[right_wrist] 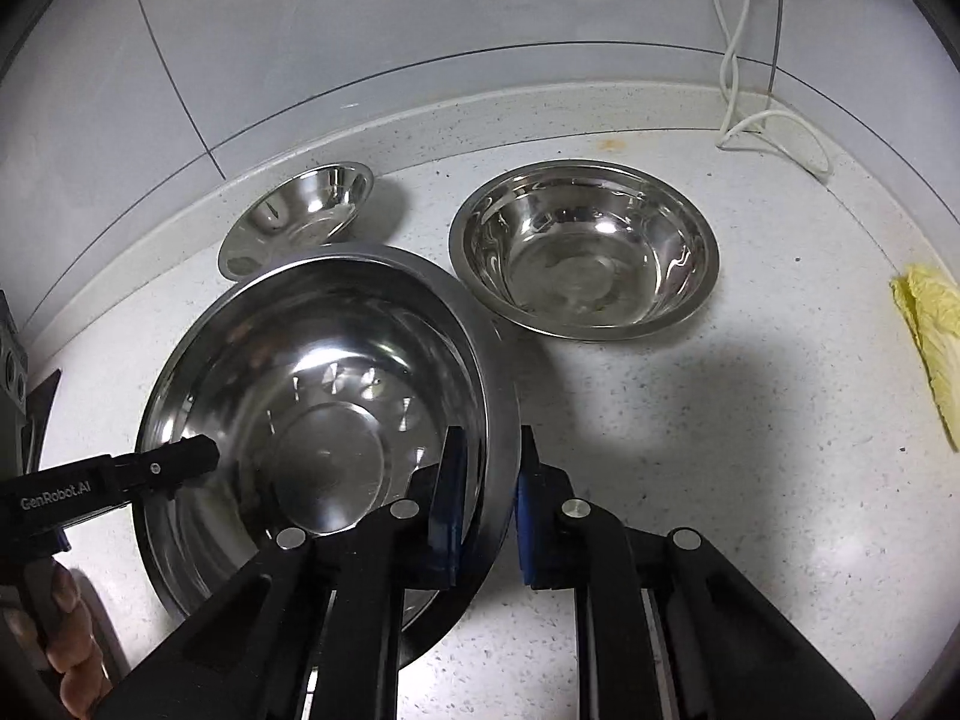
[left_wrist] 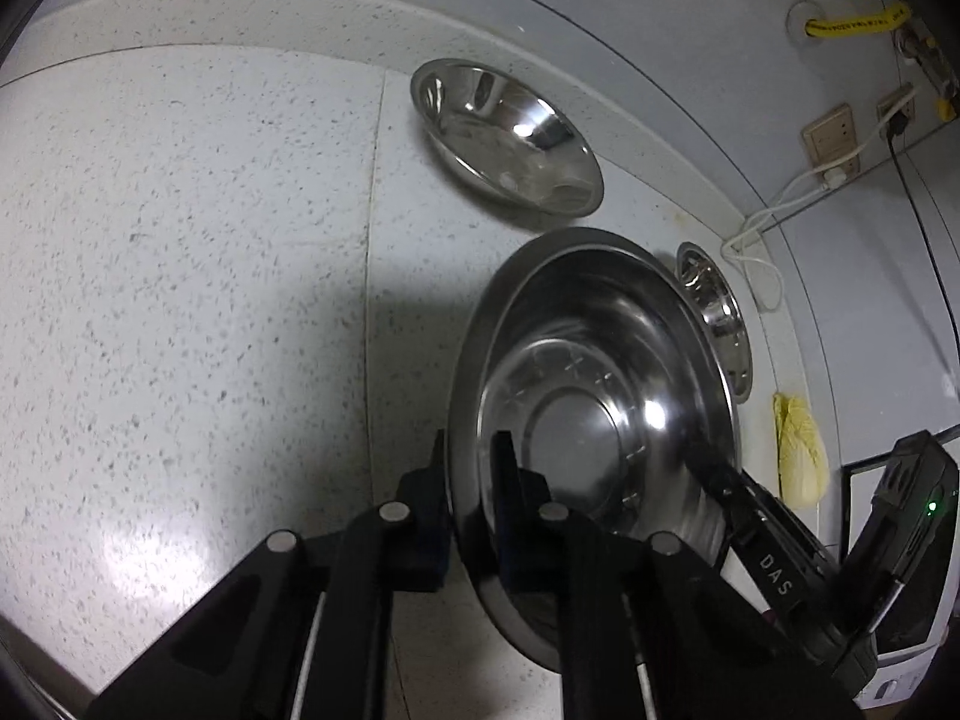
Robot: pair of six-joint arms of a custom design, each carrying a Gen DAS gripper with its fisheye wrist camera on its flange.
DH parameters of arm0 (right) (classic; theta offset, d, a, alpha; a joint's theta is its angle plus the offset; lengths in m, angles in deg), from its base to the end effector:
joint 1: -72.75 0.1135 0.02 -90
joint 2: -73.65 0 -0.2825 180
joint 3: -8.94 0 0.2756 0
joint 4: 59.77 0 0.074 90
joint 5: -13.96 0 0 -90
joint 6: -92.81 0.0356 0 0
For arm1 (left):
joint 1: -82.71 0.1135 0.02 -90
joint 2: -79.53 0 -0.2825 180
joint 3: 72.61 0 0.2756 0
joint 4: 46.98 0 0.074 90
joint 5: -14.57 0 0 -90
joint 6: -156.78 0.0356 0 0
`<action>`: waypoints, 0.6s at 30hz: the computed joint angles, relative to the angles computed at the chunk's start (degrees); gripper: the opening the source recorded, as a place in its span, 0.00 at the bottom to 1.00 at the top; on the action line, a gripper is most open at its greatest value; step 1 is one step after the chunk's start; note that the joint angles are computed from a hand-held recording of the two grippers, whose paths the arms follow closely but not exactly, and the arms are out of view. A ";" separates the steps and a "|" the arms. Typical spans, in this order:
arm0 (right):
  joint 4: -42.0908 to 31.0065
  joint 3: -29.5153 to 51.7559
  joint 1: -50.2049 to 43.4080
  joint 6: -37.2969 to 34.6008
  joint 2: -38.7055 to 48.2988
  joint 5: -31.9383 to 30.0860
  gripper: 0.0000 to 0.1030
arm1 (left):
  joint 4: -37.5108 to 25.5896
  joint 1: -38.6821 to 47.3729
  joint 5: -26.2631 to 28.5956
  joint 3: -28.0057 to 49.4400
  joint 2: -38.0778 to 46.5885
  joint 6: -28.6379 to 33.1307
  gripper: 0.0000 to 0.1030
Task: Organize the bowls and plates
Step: 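Lift the large bowl with both grippers and lower it beside the plate stack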
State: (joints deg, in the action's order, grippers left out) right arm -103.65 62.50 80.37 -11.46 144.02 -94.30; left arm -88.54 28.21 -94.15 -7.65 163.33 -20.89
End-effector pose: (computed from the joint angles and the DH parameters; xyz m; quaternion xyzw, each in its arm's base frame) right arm 0.2381 0.0431 0.2059 -0.2208 0.9302 0.1388 0.2583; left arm 0.1856 -0.2405 0.2117 -0.3121 0.9024 -0.1875 0.2305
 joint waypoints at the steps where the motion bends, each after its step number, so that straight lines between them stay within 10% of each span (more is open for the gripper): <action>1: 0.03 -0.01 0.25 -0.13 -0.28 0.43 0.13 | -1.09 -0.80 -0.87 0.61 -0.11 -0.60 0.10; 18: -31.13 1.49 -13.40 -19.43 -26.07 -6.36 0.13 | -27.55 -28.77 -15.68 16.08 2.03 -27.39 0.10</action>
